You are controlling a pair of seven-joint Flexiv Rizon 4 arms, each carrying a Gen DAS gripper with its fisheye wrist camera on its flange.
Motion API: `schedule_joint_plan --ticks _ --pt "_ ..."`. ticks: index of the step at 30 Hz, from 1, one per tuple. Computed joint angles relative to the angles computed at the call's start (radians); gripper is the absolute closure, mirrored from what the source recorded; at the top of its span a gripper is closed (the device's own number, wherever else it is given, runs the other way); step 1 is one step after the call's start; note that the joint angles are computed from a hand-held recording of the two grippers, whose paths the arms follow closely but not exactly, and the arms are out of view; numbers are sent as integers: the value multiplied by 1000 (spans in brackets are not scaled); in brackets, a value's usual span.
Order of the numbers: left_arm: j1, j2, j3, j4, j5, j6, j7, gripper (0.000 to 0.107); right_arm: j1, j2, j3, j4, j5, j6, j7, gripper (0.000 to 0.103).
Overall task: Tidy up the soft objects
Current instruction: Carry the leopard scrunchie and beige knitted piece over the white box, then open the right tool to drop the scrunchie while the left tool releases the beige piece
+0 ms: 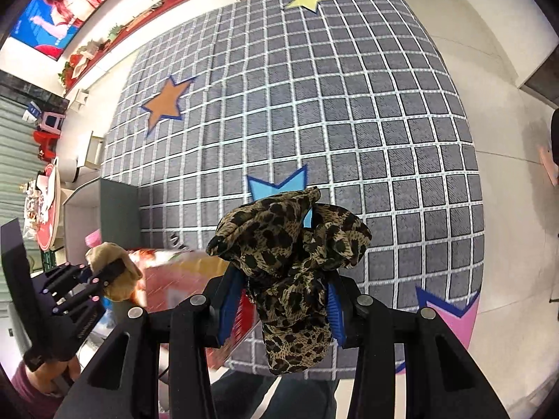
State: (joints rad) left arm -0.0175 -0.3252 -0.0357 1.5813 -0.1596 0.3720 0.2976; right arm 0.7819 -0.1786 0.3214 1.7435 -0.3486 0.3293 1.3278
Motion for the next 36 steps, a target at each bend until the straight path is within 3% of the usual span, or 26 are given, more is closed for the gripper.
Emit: schedule_joint_plan --ticks 10,18,25,31,34,36 --pt "48 -24 7 -101 -55 -138 -25 92 12 -107 -53 -210 -24 -126 -151 59" --pt "74 -89 1 -213 -85 -186 -61 92 8 -192 -102 -353 -39 -168 -314 59" --pt "95 -180 -3 -351 -97 -215 -143 92 -20 -269 -144 -451 -43 -124 -504 59" --pt "106 -276 -2 -486 -80 -217 -235 91 -67 -372 -187 -577 -36 -40 -748 59" --pt "114 -327 -4 -561 -75 -233 -278 87 -89 -437 -209 -666 -21 -15 -874 59" --pt "123 -356 -9 -608 -79 -254 -301 58 -102 -475 -224 -721 -8 -2 -942 59"
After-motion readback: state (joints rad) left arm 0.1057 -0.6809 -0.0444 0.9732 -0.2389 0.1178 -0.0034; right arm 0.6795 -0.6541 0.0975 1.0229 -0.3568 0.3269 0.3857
